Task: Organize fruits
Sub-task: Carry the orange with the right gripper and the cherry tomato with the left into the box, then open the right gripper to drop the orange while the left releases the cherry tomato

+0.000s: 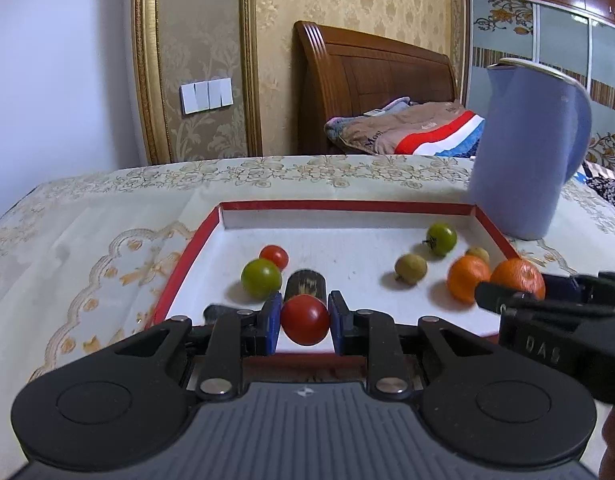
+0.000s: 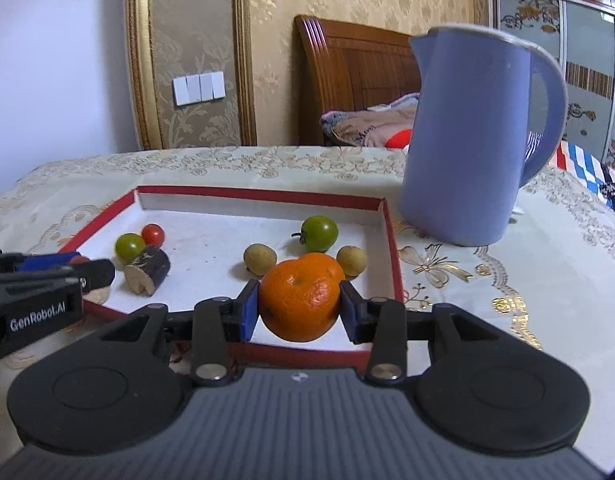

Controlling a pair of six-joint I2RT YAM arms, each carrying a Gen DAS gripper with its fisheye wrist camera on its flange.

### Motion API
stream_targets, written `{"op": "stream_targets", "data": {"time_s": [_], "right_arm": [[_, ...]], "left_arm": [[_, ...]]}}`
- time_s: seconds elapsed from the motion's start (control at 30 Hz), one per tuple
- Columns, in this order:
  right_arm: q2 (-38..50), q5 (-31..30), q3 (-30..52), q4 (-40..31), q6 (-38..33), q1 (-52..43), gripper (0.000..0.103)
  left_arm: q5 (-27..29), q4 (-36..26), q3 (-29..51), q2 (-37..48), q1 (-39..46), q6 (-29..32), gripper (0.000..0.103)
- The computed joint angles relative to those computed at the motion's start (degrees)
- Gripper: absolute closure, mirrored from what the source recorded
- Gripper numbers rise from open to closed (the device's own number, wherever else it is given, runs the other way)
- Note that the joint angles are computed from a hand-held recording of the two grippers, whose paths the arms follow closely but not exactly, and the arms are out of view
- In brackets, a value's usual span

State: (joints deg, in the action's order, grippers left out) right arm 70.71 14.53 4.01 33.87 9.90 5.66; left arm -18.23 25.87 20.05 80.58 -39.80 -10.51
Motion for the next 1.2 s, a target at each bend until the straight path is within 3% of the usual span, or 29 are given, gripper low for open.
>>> {"op": "stream_targets", "data": {"time_s": [0.27,0.63,1.2], "right_arm": [[14.0,-2.4,3.3,7.0,0.1,-1.7,0.064],[22.7,-2.6,8.1,9.4,0.8,-2.0,0.064],[27.6,-0.8,10.2,13.5,1.7,-4.2,0.064]], "left_arm": [[2.1,2.8,6.8,12.5,2.8,-0.2,0.079],[2.1,3.6,12.0,21.0,3.7,-0.8,0.079],[0.8,8.0,11.2,22.9,3.4,-0.3,0.079]]}}
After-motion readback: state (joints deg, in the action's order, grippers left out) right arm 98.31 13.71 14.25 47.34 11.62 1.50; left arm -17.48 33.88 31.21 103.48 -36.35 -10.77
